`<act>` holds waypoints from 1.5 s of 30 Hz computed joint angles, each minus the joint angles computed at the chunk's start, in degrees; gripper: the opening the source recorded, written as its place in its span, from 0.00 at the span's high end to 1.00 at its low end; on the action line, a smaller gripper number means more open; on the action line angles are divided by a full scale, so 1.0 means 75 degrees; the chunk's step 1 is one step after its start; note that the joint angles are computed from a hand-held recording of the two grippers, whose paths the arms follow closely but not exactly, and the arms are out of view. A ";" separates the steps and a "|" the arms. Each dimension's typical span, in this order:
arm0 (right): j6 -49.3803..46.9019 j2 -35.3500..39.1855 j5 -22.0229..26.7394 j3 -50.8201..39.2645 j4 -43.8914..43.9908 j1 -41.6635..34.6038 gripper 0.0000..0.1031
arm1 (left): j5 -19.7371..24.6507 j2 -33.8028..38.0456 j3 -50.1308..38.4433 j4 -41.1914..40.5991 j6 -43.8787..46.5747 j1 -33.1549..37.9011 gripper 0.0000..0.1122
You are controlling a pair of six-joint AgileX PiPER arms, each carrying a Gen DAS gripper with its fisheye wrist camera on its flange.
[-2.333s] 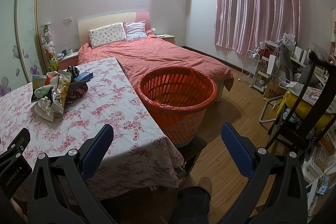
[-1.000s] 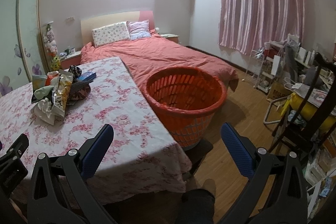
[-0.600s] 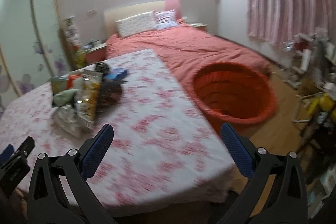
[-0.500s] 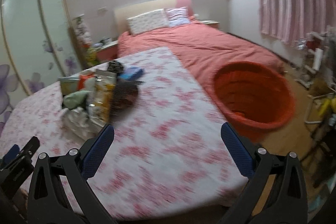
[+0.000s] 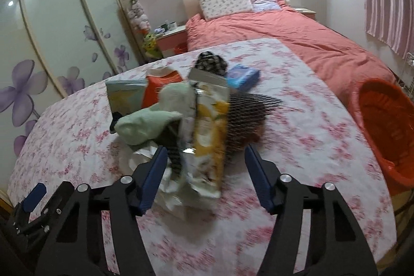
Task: Collect trash
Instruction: 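Grasp the yellow snack wrapper with the right gripper while the left gripper grasps the green towel, then carry the snack wrapper and green towel to the orange basket and release both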
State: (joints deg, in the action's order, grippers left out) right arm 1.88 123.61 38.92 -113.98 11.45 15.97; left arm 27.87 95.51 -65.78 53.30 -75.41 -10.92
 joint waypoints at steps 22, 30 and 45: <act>-0.0198 -0.0229 -0.0222 0.0481 -0.0012 -0.0787 0.84 | 0.0607 0.2525 -0.4084 -0.3563 0.4587 -0.0301 0.22; -0.0422 -0.0026 -0.0114 0.0347 0.0346 -0.1076 0.84 | 0.1781 0.3892 -0.6136 -0.4590 0.5819 -0.0154 0.39; -0.0717 -0.0465 -0.0432 0.0942 0.0662 -0.1239 0.84 | 0.1019 0.3243 -0.5456 -0.4879 0.6236 -0.0297 0.87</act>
State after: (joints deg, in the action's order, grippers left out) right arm -3.50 120.12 35.68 -106.92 16.42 6.68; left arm 35.51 119.83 -106.70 16.71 -28.64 -13.15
